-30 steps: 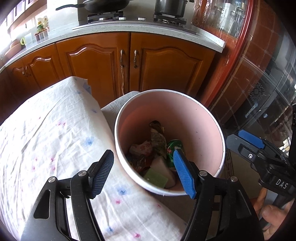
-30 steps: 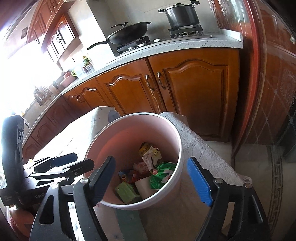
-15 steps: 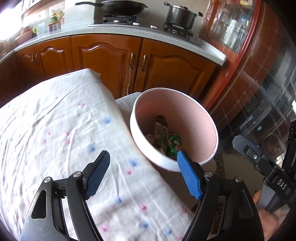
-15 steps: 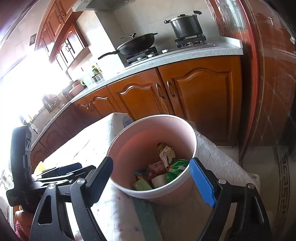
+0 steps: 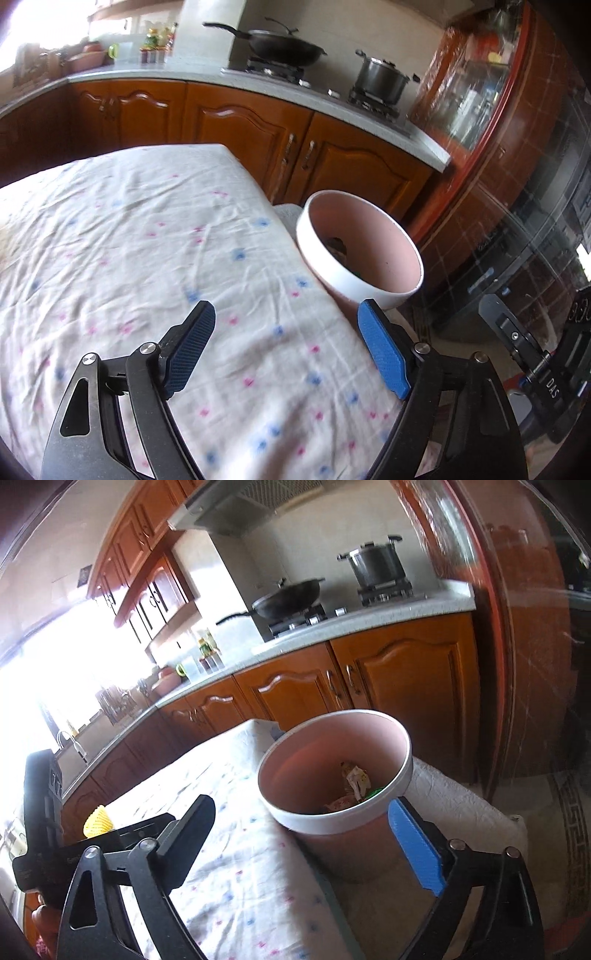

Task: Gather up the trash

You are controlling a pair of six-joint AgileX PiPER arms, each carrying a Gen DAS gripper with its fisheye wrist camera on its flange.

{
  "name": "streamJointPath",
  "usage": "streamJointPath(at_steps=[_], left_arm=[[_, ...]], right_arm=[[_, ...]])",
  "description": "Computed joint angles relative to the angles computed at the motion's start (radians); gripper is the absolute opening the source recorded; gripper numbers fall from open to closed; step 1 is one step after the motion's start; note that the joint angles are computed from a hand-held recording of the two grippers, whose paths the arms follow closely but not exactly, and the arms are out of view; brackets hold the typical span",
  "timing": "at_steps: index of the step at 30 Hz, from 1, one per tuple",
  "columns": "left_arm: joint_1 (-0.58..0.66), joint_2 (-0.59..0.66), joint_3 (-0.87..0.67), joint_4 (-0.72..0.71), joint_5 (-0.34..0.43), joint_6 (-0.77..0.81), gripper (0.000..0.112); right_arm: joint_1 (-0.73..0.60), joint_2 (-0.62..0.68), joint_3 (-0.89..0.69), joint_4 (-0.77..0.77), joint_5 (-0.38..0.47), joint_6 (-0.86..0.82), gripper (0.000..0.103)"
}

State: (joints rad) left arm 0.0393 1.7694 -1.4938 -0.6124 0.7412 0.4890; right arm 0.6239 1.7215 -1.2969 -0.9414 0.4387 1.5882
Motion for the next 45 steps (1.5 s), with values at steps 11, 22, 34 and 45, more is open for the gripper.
streamJointPath(at_steps=[11,22,34,45], left_arm=[[0.106,-0.245,0.332,-0.206,-0.152,0.276,0.091],[0.174,-0.439,0.631,-0.527,-0.312,0.662,0.098],[0.235,-0.541,0.762,-0.684,-0.418,0.838,0.103],[0.213,-0.552,0.819,-0.715,-0.489,0.881,0.103]], right_arm=[[0.179,-0.034,0.066,-0.316,0.146,0.309,0.101],[0.337,0.002,0.105,-0.531,0.302,0.434,0.102],[0.453,0.033,0.076,-0.667,0.449,0.418,0.103],[0.428,0.056,0.099,-0.615,0.365,0.488,0.103]])
